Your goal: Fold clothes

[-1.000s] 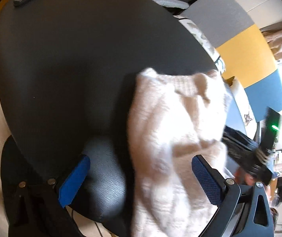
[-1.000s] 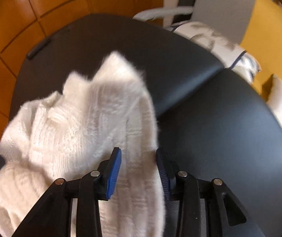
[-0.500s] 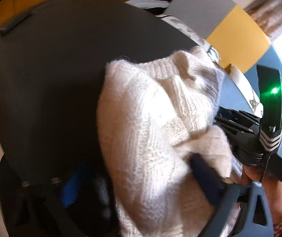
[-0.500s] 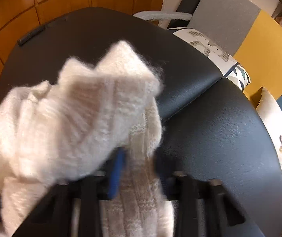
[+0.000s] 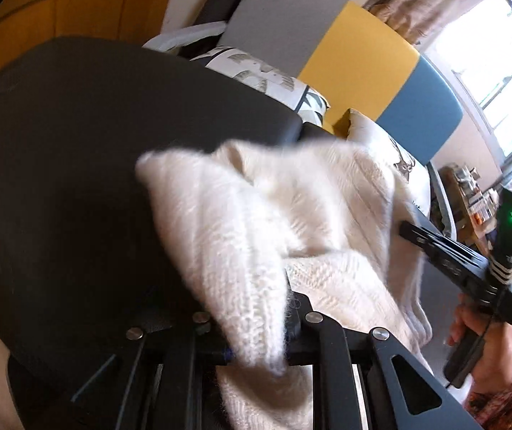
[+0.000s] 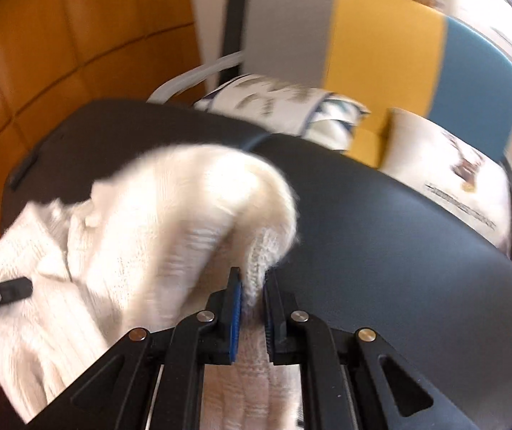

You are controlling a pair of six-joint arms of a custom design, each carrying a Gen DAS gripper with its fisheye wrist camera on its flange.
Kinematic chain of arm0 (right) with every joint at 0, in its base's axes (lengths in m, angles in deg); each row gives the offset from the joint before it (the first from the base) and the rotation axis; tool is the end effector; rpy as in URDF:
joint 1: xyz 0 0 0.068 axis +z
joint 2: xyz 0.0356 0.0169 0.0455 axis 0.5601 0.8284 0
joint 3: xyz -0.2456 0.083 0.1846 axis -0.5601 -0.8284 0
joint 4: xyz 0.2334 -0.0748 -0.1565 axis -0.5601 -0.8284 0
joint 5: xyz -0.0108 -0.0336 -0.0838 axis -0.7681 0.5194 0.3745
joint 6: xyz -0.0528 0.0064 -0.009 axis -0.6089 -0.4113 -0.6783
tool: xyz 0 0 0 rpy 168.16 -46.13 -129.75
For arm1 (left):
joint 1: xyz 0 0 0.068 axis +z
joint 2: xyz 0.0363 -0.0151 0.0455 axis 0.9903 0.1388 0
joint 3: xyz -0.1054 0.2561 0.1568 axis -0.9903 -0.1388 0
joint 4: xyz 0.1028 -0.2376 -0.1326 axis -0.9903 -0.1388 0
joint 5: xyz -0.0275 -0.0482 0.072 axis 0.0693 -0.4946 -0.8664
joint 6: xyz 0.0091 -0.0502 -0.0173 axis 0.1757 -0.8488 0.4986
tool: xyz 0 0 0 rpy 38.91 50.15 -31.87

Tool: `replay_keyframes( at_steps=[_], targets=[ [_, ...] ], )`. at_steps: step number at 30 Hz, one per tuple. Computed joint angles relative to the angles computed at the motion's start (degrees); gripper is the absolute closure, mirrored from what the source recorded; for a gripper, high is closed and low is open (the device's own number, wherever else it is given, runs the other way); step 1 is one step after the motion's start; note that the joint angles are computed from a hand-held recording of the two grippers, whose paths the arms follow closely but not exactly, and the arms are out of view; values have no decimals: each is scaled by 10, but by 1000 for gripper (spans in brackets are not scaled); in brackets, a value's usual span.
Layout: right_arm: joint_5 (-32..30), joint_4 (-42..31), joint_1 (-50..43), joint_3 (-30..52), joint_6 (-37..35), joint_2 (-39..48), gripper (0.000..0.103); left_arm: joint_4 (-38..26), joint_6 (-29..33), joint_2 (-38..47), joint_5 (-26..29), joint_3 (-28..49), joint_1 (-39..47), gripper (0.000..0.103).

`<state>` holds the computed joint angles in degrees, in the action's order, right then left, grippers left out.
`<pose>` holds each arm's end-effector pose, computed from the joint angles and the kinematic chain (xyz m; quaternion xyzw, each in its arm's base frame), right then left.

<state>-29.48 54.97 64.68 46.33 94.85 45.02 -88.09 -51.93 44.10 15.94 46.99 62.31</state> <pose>0.2399 0.1324 0.1800 -0.0173 0.9494 0.0354 0.3115 0.2368 -0.0932 0.2036 0.0107 0.9490 -0.2053 0.2391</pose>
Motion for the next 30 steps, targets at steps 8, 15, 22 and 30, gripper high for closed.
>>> replay_keyframes(
  at_steps=[8, 15, 22, 30],
  targets=[
    [-4, -50, -136, -99, -2, -157, 94, 26, 39, 185, -19, 155, -62, 84],
    [-9, -11, -297, -166, -27, -182, 94, 10, 53, 289, -41, 280, -96, 85],
    [-65, 101, -384, -206, -49, -49, 85, -19, 80, 410, -102, 366, -139, 80],
    [17, -50, -263, -236, 52, -309, 77, 21, 26, 327, -3, 277, -62, 55]
  ],
)
